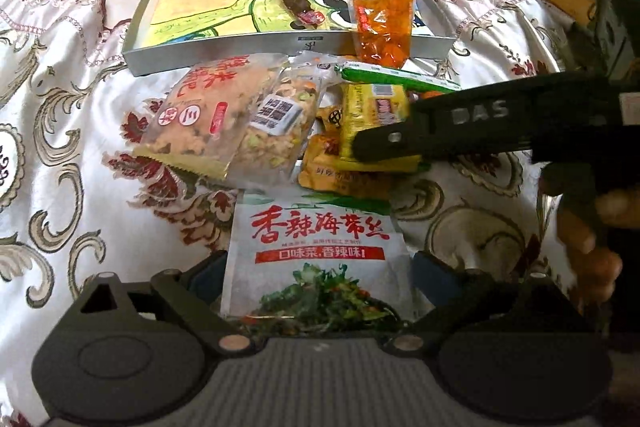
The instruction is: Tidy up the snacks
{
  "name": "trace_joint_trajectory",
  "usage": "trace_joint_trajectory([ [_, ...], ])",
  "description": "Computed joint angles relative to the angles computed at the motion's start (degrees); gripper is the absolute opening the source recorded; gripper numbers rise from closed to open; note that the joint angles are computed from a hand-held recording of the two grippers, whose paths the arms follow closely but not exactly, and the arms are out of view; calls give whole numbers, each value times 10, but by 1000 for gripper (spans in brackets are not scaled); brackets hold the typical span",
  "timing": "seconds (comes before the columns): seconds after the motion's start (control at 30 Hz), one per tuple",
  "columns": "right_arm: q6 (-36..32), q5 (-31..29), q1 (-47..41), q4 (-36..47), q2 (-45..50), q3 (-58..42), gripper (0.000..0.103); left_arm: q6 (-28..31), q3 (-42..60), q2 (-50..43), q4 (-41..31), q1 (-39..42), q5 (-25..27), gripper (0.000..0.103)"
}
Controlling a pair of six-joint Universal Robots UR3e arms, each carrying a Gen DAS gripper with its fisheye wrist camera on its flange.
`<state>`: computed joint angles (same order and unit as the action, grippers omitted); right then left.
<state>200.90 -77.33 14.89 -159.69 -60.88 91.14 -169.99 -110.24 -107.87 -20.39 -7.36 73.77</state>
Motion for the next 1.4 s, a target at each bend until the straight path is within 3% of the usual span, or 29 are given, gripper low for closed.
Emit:
trace_joint_trajectory([
  [0.33,-19,16,-17,27,-96,88,40,-4,1,12,-24,-2,2,102],
  [0.5,13,60,-38,-1,-93,106,56,-2,16,-5,-19,-19,27,102],
  [0.63,35,70,-43,-24,-78,106,56,-9,13,-5,-17,-11,15,100],
  [0.73,47,63,-42,-29,-64,98,46,-6,14,-5,-18,-11,17,100],
  [0.8,55,54,-39,-31,-57,95,31,-2,8,-4,-11,-12,20,100],
  [1.0,74,71,-45,-73,-54,116,21,-5,-5,14,-15,-2,6,99],
  [1.17,54,58,-36,-86,-63,121,19,-2,-16,31,-25,11,-11,99],
  [1.3,43,68,-38,-86,-60,117,21,-3,-20,38,-30,18,-17,99],
  [1.4,52,85,-45,-71,-46,106,38,-5,-19,39,-30,18,-14,99],
])
